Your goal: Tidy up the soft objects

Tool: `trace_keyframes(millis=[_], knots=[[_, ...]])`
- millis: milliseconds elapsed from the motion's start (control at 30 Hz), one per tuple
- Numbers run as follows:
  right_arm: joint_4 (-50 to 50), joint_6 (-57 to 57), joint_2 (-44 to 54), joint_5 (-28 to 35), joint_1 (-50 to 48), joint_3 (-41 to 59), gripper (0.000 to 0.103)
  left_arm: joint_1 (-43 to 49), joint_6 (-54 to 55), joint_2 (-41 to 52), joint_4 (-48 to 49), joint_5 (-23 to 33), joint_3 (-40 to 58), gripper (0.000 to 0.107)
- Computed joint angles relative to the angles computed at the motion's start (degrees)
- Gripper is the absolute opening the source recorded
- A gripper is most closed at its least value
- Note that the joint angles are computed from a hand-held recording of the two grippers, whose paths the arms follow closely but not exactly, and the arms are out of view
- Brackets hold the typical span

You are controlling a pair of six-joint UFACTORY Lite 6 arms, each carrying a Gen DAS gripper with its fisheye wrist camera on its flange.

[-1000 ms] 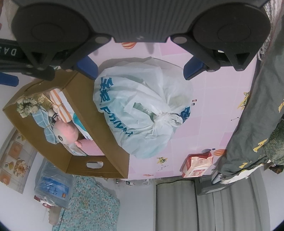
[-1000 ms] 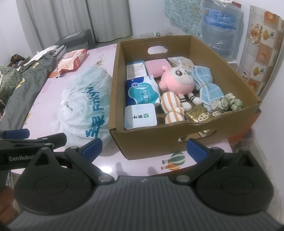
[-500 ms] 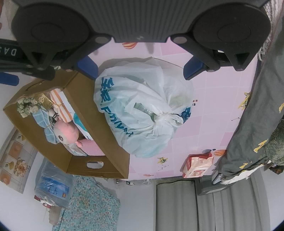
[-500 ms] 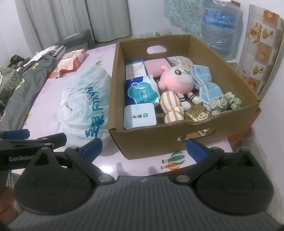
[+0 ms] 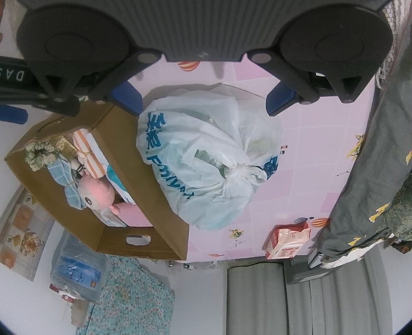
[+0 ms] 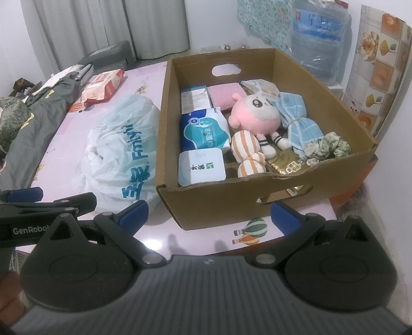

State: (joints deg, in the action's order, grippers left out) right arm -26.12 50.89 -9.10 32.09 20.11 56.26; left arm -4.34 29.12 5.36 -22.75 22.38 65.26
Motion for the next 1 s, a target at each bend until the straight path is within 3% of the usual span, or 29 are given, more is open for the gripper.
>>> trace_keyframes(millis=[1000], knots=[[2.07,-3.29,1.72,-0.76,-1.57,1.41,0.102,-0.14,-0.51,0.67,0.41,0.19,0.91,0.102]])
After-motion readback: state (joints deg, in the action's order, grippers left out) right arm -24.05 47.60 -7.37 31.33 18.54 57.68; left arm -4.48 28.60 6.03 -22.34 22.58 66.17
